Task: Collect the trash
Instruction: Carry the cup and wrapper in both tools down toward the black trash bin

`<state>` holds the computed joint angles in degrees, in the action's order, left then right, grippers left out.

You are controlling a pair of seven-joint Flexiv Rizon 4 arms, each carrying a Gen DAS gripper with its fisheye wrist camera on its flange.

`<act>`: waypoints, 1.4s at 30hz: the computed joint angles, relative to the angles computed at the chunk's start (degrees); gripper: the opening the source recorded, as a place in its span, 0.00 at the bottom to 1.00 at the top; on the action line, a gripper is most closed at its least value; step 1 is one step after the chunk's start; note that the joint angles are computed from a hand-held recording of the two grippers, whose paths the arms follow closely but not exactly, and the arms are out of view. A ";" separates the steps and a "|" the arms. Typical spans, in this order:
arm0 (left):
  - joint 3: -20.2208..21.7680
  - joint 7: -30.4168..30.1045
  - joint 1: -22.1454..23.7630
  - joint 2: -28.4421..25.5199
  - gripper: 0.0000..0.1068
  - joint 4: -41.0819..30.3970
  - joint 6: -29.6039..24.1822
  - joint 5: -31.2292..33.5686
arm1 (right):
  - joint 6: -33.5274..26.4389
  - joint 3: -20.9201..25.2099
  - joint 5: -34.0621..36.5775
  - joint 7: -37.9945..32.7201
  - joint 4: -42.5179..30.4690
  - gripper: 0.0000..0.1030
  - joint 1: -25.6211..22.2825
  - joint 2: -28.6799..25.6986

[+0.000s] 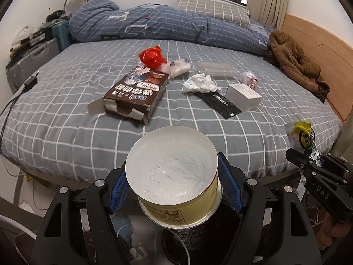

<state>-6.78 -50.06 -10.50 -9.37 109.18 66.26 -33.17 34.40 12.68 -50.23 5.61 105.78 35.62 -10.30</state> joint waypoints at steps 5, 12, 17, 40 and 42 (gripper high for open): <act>0.88 0.32 0.27 1.72 0.67 2.36 -0.75 -0.23 | -0.37 0.75 0.93 0.96 0.30 0.22 0.85 0.05; 2.29 -0.85 0.56 4.10 0.67 4.25 -2.11 1.09 | -1.53 1.47 2.53 1.39 -0.47 0.22 2.43 -0.04; 3.13 -0.45 0.42 6.08 0.67 6.40 -2.61 1.65 | -1.57 2.13 4.35 2.12 -0.30 0.22 3.30 -0.06; 4.08 -2.65 2.18 3.34 0.67 10.75 -5.84 7.91 | 4.20 1.78 13.62 -0.71 0.12 0.22 5.20 -5.88; 3.54 -2.17 2.12 2.14 0.67 10.50 -5.92 8.04 | 4.81 1.66 14.96 -2.04 0.18 0.22 5.11 -6.98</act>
<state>-3.24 -52.24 -8.39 -7.23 119.68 60.34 -25.13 39.21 14.34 -35.27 3.57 105.96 40.72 -17.27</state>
